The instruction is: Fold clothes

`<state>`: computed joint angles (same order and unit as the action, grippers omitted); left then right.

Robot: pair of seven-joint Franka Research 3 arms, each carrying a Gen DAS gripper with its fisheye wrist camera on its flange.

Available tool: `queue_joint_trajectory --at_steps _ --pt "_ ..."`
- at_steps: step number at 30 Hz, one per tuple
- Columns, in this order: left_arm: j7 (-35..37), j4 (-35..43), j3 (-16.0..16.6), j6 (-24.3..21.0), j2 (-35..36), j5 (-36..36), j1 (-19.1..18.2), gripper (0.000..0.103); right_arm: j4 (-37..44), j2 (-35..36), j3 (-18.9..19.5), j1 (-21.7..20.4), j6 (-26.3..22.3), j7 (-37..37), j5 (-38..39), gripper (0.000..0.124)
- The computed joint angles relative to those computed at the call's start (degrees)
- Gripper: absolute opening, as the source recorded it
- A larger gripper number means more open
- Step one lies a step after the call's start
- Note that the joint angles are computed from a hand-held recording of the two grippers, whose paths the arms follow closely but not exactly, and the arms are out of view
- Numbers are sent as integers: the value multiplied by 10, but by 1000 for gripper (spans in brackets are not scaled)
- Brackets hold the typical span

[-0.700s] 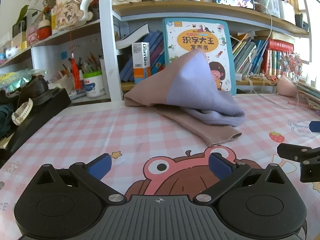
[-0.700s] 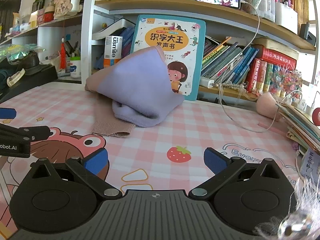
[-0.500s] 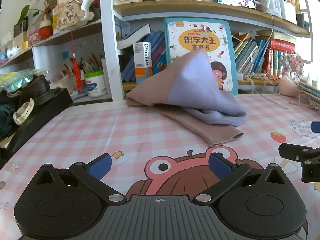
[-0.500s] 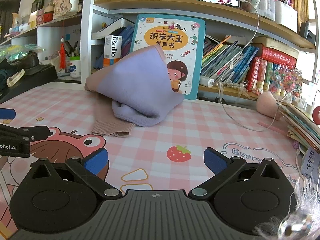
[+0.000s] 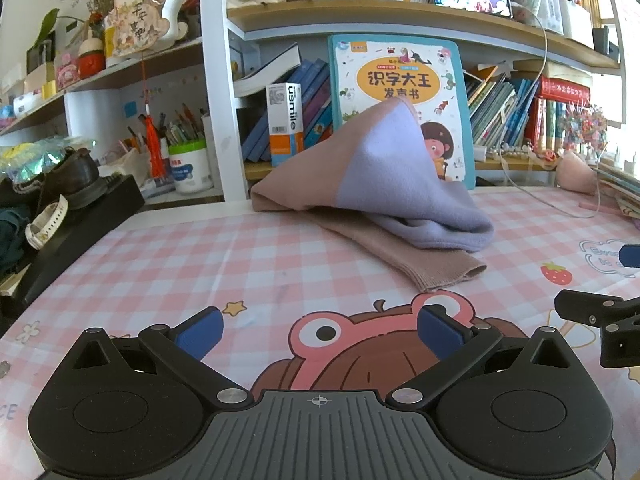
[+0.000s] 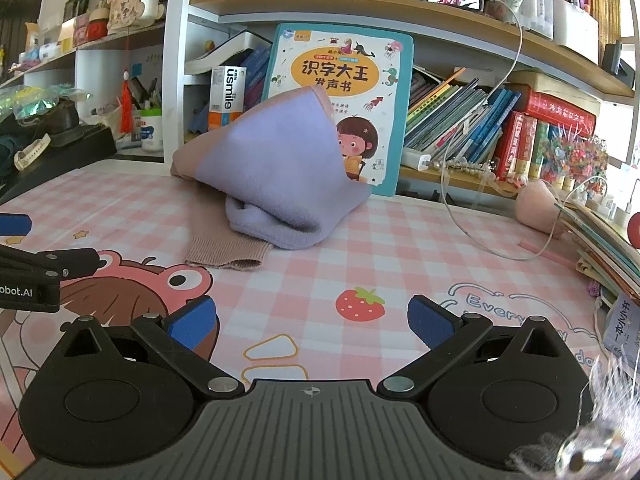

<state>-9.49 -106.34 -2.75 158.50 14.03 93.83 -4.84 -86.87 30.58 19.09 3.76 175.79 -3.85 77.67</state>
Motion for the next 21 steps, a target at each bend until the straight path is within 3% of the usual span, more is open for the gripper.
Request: queue_joint_trajectory --at_steps 21 --pt "8 1 1 -4 1 -12 -3 103 -5 0 8 -9 -2 33 -36 103"
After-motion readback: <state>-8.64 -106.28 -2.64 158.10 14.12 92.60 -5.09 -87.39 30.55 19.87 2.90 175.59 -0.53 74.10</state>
